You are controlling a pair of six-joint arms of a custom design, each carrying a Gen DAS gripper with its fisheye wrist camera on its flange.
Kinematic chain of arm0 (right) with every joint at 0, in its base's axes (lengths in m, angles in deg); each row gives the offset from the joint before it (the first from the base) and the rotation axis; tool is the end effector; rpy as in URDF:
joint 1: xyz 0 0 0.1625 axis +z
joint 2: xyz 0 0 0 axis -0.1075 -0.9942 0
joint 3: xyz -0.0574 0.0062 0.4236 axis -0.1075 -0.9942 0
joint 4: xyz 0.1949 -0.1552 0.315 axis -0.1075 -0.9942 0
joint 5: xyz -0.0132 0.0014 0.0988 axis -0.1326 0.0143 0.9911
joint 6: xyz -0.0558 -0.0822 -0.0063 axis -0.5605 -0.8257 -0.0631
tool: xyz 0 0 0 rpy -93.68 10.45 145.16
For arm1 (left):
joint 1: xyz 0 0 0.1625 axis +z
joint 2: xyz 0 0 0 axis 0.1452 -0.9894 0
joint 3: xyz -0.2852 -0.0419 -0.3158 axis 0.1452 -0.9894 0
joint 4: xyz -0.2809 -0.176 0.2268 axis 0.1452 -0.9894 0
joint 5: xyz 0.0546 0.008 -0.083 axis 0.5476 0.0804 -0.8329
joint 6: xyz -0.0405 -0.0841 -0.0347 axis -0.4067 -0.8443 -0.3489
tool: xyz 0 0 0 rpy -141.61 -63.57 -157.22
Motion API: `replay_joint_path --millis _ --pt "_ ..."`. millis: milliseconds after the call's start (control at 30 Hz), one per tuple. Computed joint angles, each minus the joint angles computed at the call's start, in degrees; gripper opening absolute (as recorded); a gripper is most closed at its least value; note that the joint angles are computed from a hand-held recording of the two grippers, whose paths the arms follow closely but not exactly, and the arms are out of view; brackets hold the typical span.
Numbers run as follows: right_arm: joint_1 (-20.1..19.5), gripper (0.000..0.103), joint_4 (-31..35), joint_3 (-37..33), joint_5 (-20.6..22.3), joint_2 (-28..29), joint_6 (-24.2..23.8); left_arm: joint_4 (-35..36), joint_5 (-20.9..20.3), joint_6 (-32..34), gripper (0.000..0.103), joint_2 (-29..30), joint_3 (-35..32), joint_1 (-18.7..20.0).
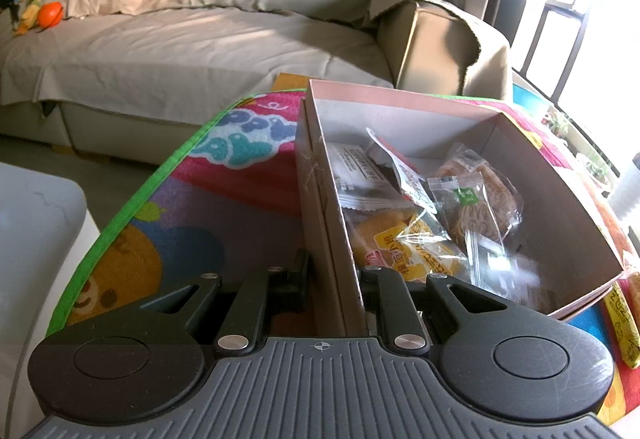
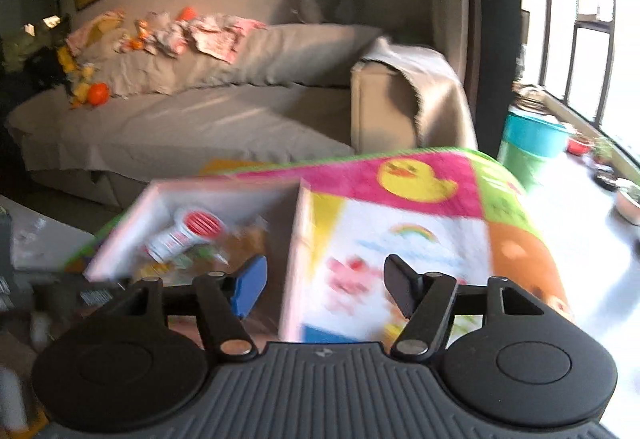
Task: Organize objects
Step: 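Move the right gripper back over the clear-wrapped bar on the mat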
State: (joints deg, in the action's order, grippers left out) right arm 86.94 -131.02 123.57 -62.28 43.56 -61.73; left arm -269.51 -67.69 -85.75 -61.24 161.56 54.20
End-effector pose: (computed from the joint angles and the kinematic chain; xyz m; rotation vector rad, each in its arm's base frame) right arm 0.0105 -0.7614 0.1726 1.0460 -2.3177 0.8976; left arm -0.1213 -0.7124 -0.0382 -0.1186 2.1077 -1.1734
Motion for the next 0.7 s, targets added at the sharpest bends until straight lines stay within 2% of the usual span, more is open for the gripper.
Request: replay_joint_path --millis 133,200,333,467,533,633,700 --pt "-1.76 0.073 -2.82 2.08 -2.63 -1.01 -1.43 -0.09 -0.03 0.01 0.017 0.01 0.0 0.01" --pt "-2.57 0.079 -4.2 3.28 -3.8 -1.44 -1.92 0.22 0.05 -0.16 0.017 0.1 -0.24 -0.01" --pt "-3.61 0.081 -5.87 4.63 -6.06 -1.32 -3.21 0.16 0.0 -0.09 0.017 0.08 -0.21 0.02" --pt "-4.3 0.081 -4.73 4.56 -6.87 -1.05 -1.3 0.45 0.11 -0.02 0.017 0.29 -0.6 0.04" --pt "-4.52 0.081 -4.36 4.46 -6.67 -0.89 -0.58 0.63 0.22 0.0 0.017 0.38 -0.74 0.07" --pt "-4.61 0.071 -4.16 4.0 -6.68 -0.4 -0.62 0.75 0.56 0.13 0.017 0.61 -0.92 0.08" --pt "-4.53 0.066 -6.58 3.91 -6.96 0.3 -1.14 0.59 0.67 0.13 0.017 0.48 -0.57 0.04"
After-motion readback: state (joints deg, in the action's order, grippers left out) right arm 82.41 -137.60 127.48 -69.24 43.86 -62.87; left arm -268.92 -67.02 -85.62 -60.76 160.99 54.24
